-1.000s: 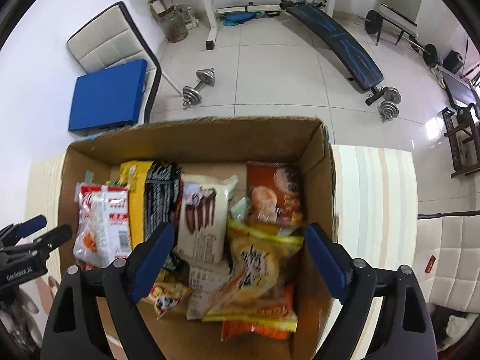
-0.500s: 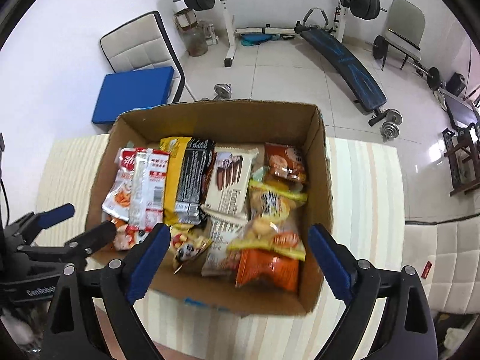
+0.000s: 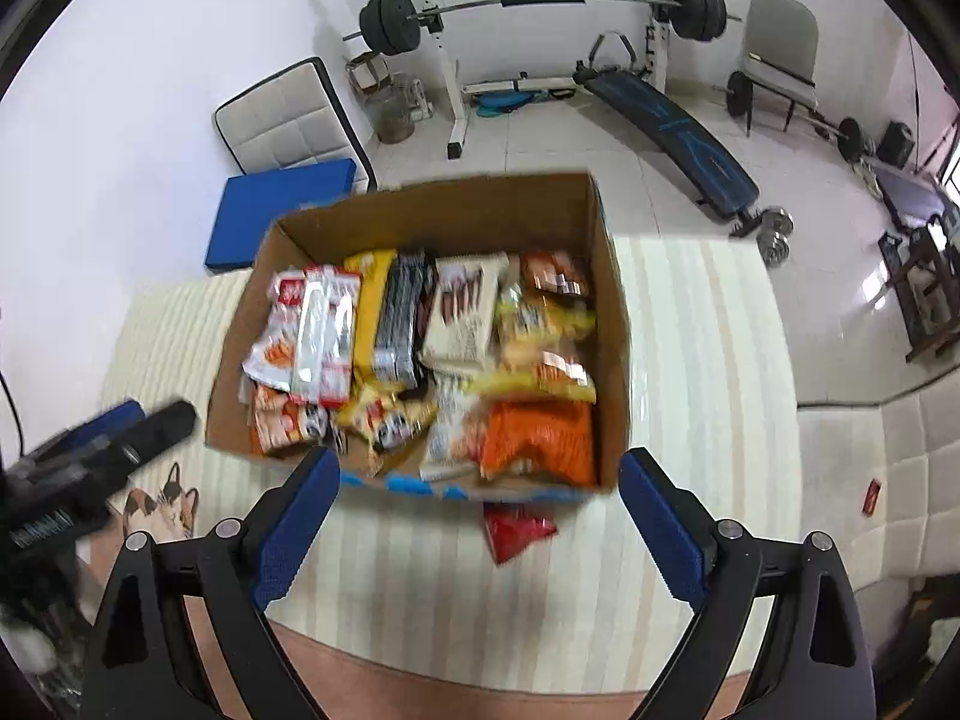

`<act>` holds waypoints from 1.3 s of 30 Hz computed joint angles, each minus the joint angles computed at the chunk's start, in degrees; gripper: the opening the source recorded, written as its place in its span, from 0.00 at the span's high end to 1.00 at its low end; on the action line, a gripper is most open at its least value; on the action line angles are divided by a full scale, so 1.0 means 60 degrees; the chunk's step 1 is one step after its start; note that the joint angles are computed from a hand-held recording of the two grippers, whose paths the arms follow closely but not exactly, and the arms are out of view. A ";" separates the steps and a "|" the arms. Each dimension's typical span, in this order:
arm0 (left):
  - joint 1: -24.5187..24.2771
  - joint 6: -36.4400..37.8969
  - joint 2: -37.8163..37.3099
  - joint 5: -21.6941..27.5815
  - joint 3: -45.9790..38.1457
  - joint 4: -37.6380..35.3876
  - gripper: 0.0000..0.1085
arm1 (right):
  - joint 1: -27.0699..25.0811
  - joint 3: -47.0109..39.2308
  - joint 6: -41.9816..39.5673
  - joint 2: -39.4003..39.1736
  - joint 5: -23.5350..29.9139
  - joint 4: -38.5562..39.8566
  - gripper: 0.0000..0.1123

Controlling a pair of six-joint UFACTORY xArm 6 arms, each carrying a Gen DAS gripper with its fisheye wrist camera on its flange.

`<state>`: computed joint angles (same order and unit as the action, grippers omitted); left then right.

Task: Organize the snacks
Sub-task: 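Open both tools and withdraw them from the box, then grasp the small red packet on the table with the right tool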

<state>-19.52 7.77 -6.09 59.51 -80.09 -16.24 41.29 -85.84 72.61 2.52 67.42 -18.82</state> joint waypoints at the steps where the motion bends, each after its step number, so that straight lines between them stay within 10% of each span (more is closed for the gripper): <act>1: -0.0071 -0.0007 -0.0154 -0.0182 0.0258 0.0125 0.07 | 0.0039 0.0290 0.0132 -0.0081 -0.0102 0.0082 0.14; 18: -0.0831 -0.0349 -0.0289 -0.1507 0.1975 0.1708 0.06 | -0.0222 0.3604 0.1327 0.0194 -0.3006 0.0683 0.15; 28: -0.0796 -0.0701 -0.0063 -0.1618 0.1783 0.1974 0.06 | -0.0186 0.3034 0.1307 0.1003 -0.3009 0.0304 0.57; 39: -0.0513 -0.0833 -0.0618 -0.1170 0.1831 0.1783 0.06 | 0.0503 0.2898 0.1242 0.0143 -0.3053 0.0434 0.61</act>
